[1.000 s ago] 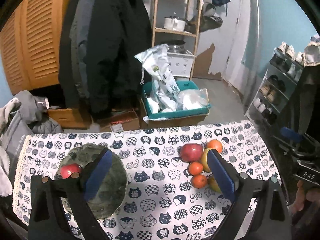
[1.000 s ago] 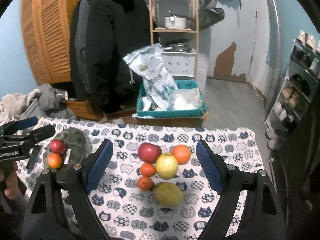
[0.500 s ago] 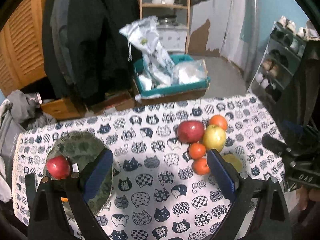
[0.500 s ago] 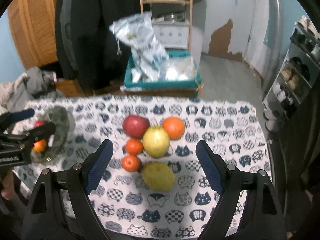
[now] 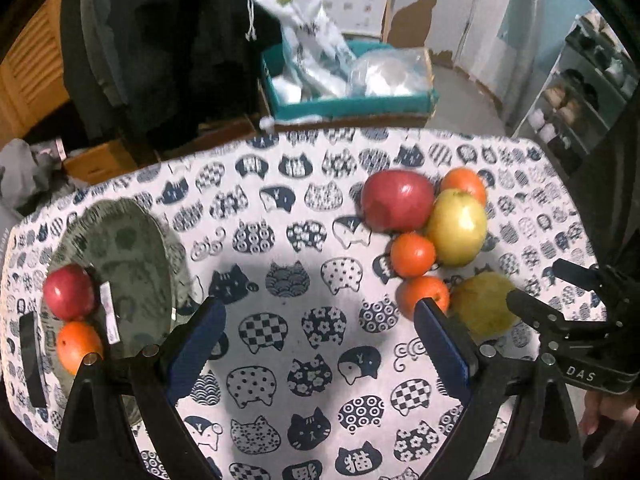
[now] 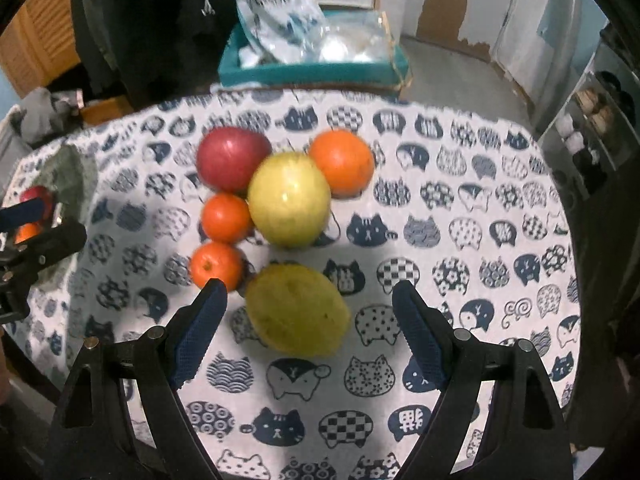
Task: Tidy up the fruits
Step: 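Move both tools back toward the remaining fruit cluster, then close the right tool on the large green pear while the left tool grasps a tangerine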
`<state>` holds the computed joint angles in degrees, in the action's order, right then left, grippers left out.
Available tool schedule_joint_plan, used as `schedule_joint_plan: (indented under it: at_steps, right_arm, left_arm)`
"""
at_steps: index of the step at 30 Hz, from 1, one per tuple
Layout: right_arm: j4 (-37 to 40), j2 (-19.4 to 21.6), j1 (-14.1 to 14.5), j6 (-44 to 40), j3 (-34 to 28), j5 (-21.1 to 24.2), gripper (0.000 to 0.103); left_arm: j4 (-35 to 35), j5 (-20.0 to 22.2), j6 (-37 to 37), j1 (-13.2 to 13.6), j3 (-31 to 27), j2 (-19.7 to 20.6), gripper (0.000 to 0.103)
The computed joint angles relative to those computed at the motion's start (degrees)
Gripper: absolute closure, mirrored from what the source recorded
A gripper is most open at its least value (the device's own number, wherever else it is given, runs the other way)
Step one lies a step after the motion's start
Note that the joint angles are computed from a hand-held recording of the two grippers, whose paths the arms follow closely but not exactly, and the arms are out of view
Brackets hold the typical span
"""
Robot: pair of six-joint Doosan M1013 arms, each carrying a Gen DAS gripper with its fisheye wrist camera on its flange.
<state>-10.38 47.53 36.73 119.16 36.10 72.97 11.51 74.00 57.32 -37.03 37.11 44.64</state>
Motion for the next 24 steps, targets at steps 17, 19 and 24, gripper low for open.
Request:
schedule_joint_plan:
  at_steps: [17,19,24]
  right_arm:
    - [8.3,2.5,-1.5,-1.7,0.4,0.9,0.019]
    - [9.6,2.3,-1.7,-1.8,1.1,0.0,0.019]
    - [11.3,2.2,-2.0,-3.0,1.6,-0.9,0.027]
  left_arm:
    - [-3.2,2.7,-0.5,0.6,0.6,1.9,0.007]
    - [-3.5,2.9,-0.4,0.7,0.3,2.1,0.007]
    - [-4.5,2.6,0.2,0.7,-0.6,2.7,0.007]
